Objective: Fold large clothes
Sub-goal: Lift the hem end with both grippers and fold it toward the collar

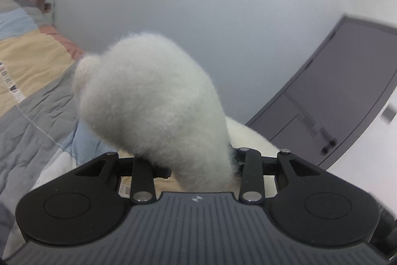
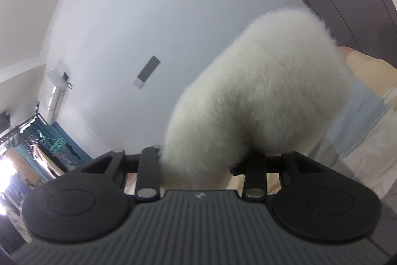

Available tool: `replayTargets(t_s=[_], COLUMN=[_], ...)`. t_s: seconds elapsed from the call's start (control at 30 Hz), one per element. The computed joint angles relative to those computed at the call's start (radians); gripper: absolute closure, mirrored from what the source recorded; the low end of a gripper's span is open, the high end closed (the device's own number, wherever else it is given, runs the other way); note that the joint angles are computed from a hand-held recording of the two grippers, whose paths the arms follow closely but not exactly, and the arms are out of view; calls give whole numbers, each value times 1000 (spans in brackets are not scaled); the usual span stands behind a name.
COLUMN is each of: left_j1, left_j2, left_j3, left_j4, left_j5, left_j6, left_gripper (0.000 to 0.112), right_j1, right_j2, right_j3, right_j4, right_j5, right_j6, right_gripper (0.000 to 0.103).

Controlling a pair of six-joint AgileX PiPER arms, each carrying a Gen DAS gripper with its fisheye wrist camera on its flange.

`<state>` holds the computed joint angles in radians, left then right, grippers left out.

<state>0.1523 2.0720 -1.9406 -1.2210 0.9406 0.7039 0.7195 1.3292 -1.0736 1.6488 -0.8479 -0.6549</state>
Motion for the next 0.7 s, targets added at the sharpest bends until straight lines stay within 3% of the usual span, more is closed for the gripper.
replayTargets(t_s=[0.13, 0.27, 0.33, 0.43, 0.57, 0.7], left_j1=[-74, -126, -136, -156, -129, -108], left_j2=[102, 200, 197, 189, 174, 163], left_j3=[-19, -53, 25, 132, 277, 380], left_j4=[-23, -15, -79, -154, -242, -330], left_j5=[-101, -167, -205, -249, -226, -211], left_j6=[71, 121, 222, 330, 486, 644], left_gripper=[71, 71, 71, 71, 71, 68], right_j1=[-130, -178, -175, -93, -31, 30], right_j2=[0, 49, 80, 129, 172, 230], right_j3=[165, 306, 366, 446, 564, 620], right_j4=[-200, -437, -516, -522, -576, -591], right_j5=[155, 155, 122, -3, -84, -156], right_j6=[213, 508, 644, 756, 964, 1062], right_gripper=[63, 63, 63, 63, 63, 61])
